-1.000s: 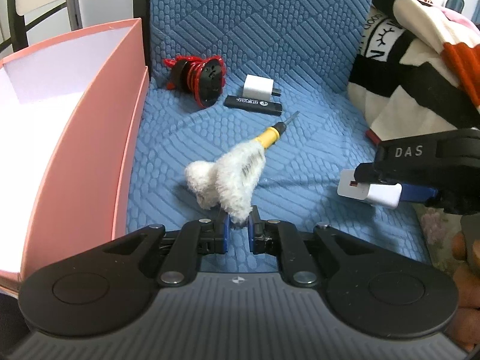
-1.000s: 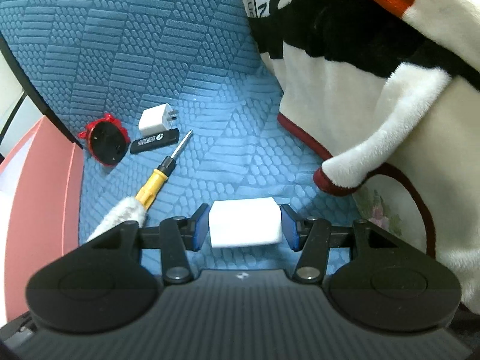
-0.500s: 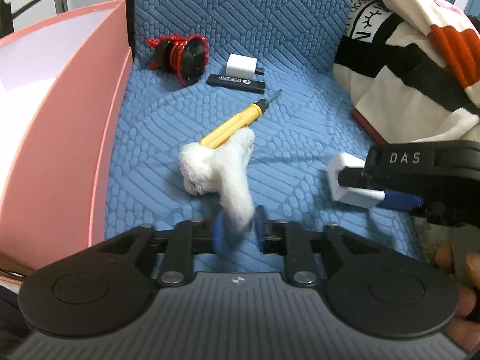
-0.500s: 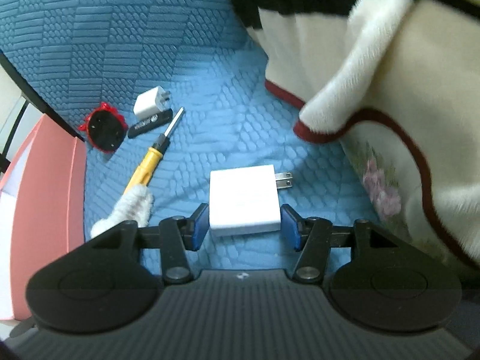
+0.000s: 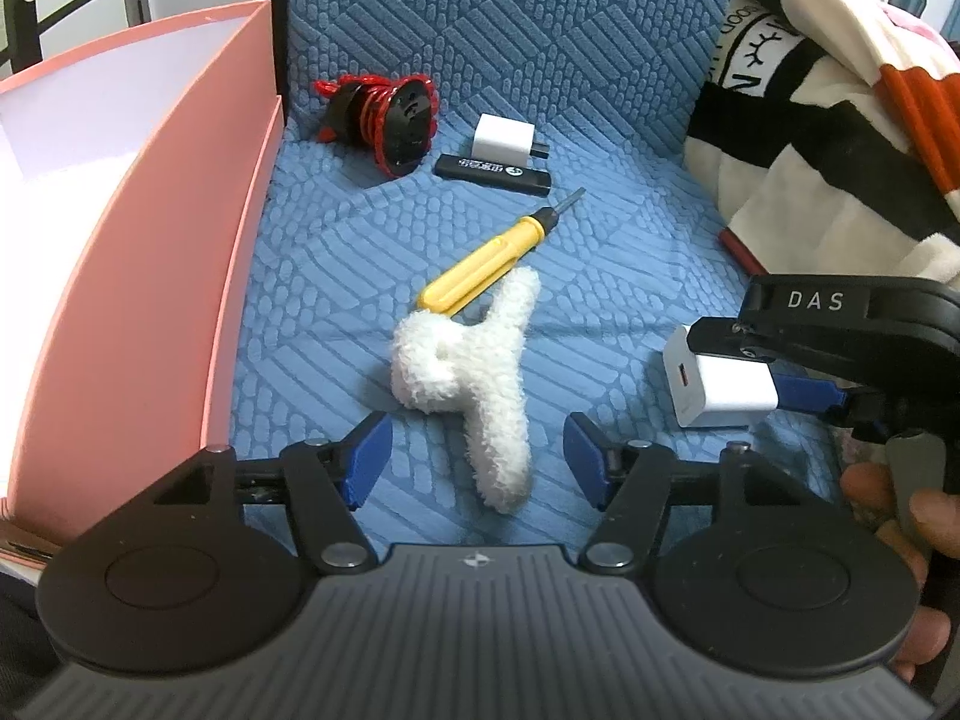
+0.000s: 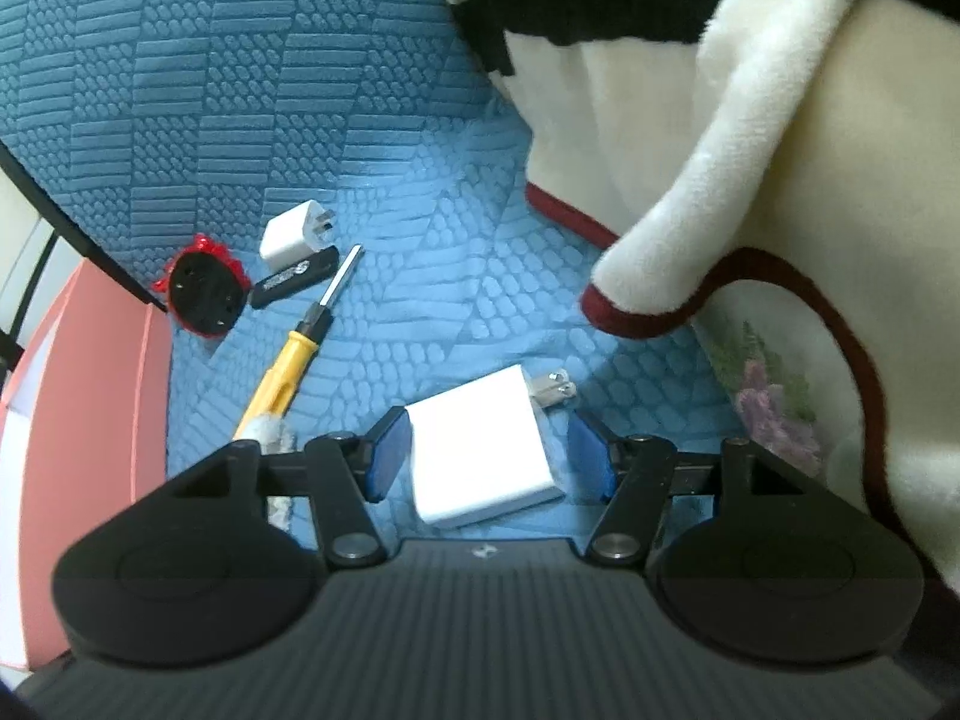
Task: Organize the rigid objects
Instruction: 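Lift the plush toy with the left gripper while the right gripper holds the charger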
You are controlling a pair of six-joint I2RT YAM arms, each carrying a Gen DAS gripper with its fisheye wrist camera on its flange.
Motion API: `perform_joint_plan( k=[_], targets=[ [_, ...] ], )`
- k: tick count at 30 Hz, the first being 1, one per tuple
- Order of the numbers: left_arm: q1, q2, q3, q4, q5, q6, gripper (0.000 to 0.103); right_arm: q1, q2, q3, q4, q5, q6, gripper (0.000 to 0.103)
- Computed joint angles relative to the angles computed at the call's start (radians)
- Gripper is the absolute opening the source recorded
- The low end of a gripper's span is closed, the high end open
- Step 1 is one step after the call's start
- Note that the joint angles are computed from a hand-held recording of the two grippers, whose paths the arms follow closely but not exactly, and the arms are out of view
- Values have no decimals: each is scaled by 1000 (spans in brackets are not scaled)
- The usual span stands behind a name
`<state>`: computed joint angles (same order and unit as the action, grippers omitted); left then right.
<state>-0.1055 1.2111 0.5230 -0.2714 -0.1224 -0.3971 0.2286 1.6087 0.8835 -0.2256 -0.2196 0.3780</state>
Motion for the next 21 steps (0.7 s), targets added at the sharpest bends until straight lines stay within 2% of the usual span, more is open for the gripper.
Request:
perform_joint_plan(
  k=[2, 5, 7, 11, 13, 17, 21],
  targets=[
    [-7, 11, 5, 5, -21, 4, 69, -1, 0, 2, 3, -9, -7, 56],
    [-27, 32, 12, 19, -65, 19, 75, 8, -19, -11, 30, 21, -14, 33],
    [-17, 52, 18, 37, -59, 26, 76, 7, -16, -3, 25, 30, -21, 30],
    [2, 116, 39, 72, -56, 37, 76, 0, -5, 2, 25, 17, -17, 33],
    [2, 142, 45, 93, -75, 40, 76, 0, -3, 4, 13, 15, -19, 40],
    [8, 196, 56, 135, -88, 56, 74, 9, 10, 13, -22, 12, -38, 66],
    [8, 241, 61, 162, -90, 64, 61, 23, 32, 17, -20, 5, -59, 64]
  ],
)
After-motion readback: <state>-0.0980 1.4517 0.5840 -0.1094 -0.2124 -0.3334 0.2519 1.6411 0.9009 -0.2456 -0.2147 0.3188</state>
